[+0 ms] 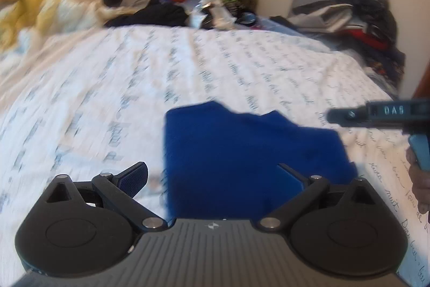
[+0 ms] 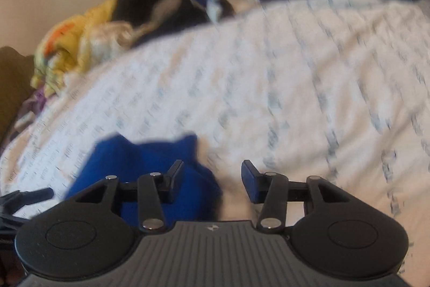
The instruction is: Fold small clothes
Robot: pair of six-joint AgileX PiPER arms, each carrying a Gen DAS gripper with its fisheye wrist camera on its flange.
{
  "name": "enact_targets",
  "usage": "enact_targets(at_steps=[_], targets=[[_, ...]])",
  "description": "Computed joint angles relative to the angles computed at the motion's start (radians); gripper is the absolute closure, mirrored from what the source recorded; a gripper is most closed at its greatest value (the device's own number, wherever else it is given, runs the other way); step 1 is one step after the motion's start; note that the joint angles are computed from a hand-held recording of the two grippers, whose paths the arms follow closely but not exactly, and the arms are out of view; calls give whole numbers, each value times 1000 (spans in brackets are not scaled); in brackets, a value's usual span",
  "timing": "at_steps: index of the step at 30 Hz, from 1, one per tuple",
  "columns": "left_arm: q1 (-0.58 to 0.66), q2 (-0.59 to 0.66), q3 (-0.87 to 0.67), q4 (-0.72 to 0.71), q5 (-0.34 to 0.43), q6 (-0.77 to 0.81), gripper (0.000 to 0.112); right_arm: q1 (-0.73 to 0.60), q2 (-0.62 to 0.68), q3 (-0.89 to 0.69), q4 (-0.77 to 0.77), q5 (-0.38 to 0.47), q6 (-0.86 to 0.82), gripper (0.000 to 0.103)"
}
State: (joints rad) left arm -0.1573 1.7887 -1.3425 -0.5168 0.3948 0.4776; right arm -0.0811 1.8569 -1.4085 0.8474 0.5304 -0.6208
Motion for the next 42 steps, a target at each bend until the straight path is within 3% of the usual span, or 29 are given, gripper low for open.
enact_targets(at_steps=[2, 4, 5, 7, 9, 12, 15, 17, 18, 20, 21, 24, 27, 29, 30, 32, 34, 36, 38, 40, 42], targets=[[-23, 66, -94, 22, 51, 13, 13, 12, 36, -62, 96, 113, -85, 54], [-42, 197, -272, 142, 179, -86, 15, 46, 113, -157, 33, 200, -19, 53], [-43, 260, -350, 169, 231, -120, 12, 56, 154, -174, 17, 198, 3, 54], [-49, 307, -394, 170, 218, -115, 9, 44, 199, -159, 106, 158, -73, 58], [-83, 325, -412, 260, 198, -160, 9, 16, 224, -158, 205, 148, -111, 72], [-80, 344, -442, 261, 209, -164, 9, 18, 253, -233, 123, 178, -31, 72], [-47, 212, -281, 172, 169, -128, 22, 60, 202, -248, -79, 178, 157, 68], [-11, 67, -81, -22, 103, 48, 14, 67, 75, -101, -31, 121, 120, 62], [2, 4, 3, -103, 94, 134, 13, 51, 31, -42, 53, 136, 41, 50], [-2, -47, 87, -145, 104, 191, 13, 35, 18, 9, 136, 196, -39, 39], [-28, -49, 113, -106, 78, 177, 13, 43, 38, 14, 119, 192, -48, 40], [-114, -77, 223, 100, -107, 87, 10, 39, 58, 35, 179, 131, -129, 44], [-98, -157, 275, 45, -97, 108, 18, 46, 21, 7, 38, 141, 43, 40], [-75, -217, 332, -114, -66, 240, 11, 80, -89, 96, 17, 110, 11, 40], [-78, -221, 355, -141, -54, 264, 11, 77, -124, 134, 66, 134, -46, 40], [-132, -198, 409, -73, -150, 227, 10, 79, -125, 178, 128, 180, -116, 40], [-184, -214, 461, 79, -249, 122, 10, 92, -92, 211, 148, 100, -213, 43], [-175, -248, 449, 74, -189, 93, 17, 56, -92, 205, 164, 120, -171, 54], [-147, -303, 475, -79, -148, 220, 10, 72, -149, 211, 66, 109, -48, 50], [-135, -279, 478, -142, -131, 294, 9, 90, -213, 244, 79, 141, -86, 48], [-154, -245, 506, -210, -198, 356, 9, 96, -166, 250, 112, 179, -177, 49]])
